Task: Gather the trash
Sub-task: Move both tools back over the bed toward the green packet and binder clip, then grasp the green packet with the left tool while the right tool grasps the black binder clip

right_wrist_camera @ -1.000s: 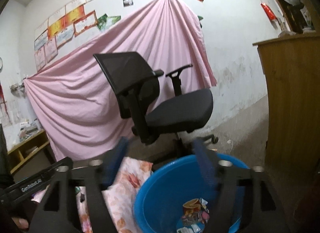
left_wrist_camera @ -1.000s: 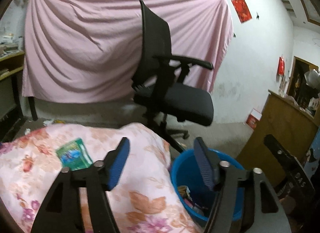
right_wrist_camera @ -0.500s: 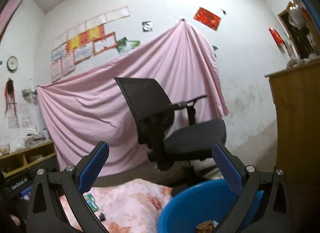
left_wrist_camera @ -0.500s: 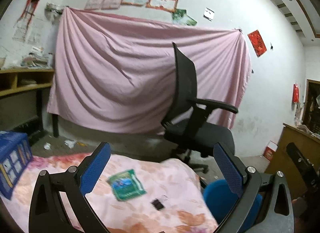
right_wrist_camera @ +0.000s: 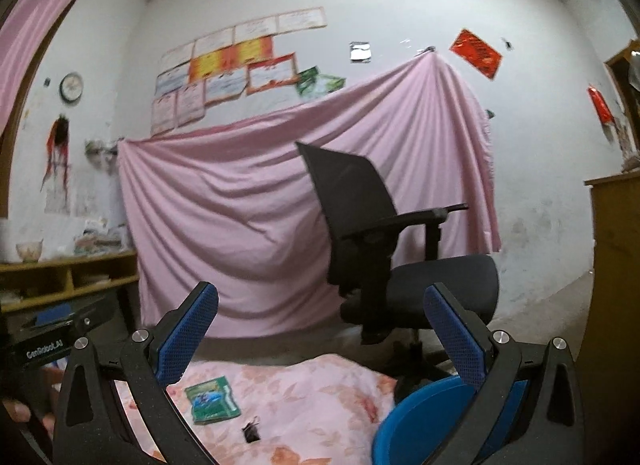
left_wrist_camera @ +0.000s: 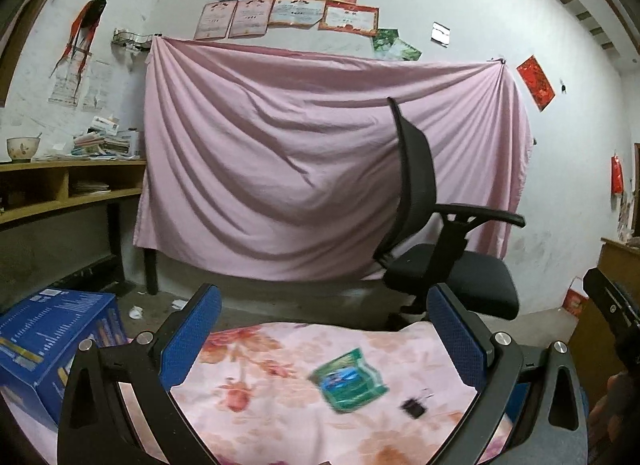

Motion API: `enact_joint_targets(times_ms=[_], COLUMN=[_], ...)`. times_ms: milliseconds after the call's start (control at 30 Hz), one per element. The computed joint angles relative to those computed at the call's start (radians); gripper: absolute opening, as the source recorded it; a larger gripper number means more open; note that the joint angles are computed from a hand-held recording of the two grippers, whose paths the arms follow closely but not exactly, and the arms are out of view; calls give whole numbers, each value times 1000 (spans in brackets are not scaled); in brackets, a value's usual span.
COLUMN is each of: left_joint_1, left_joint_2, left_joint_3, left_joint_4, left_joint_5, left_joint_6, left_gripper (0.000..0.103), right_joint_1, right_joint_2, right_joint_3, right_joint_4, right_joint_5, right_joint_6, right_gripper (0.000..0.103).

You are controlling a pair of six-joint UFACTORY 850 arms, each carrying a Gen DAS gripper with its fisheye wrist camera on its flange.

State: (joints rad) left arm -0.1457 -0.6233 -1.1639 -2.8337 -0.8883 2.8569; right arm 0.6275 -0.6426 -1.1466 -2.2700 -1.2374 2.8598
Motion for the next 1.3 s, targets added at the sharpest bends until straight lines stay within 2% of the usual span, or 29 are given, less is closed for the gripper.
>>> enact_joint_targets(times_ms=[167,333,533,667,700,767,833,900,967,1033,1100,1167,1300], left_joint_1=[24,42,58,57,56,54,55,55,51,50,46,39,22], left_joint_2=[-36,-73,-133,-180,-194,-218,-245,-271,-303,-332,-357,-385,-424], left_joint_3=[-29,-66,-169,-258,-283,-325,-374,-422,-480,-533,-577,-630,-703], left_joint_4=[13,53,219,361,400,483,615,760,933,1094,1225,1376,1513], left_joint_5=[11,31,158,264,292,333,363,383,401,399,389,373,371], left_joint_6=[4,-9,-117,-226,-260,-335,-450,-581,-741,-890,-1008,-1142,-1297], left_gripper=[101,101,101,100,100,100,95,83,72,64,53,50,36], right_joint_1=[2,-3,-16,-39,-49,-63,-71,-76,-81,-84,-87,-92,-109], right_joint_2=[-33,-72,-107,-131,-140,-153,-168,-179,-193,-206,-216,-227,-254], right_joint_3=[-55,-128,-194,-249,-273,-297,-327,-348,-373,-397,-414,-431,-475], right_joint_4=[-2,27,85,152,185,214,277,326,393,464,522,588,826], right_joint_5=[75,189,312,452,519,600,659,712,761,802,833,870,942], right_joint_6=[-47,-110,-205,-263,-297,-328,-393,-451,-527,-609,-678,-750,-980], right_gripper=[103,103,103,103,103,101,97,94,84,80,71,63,59])
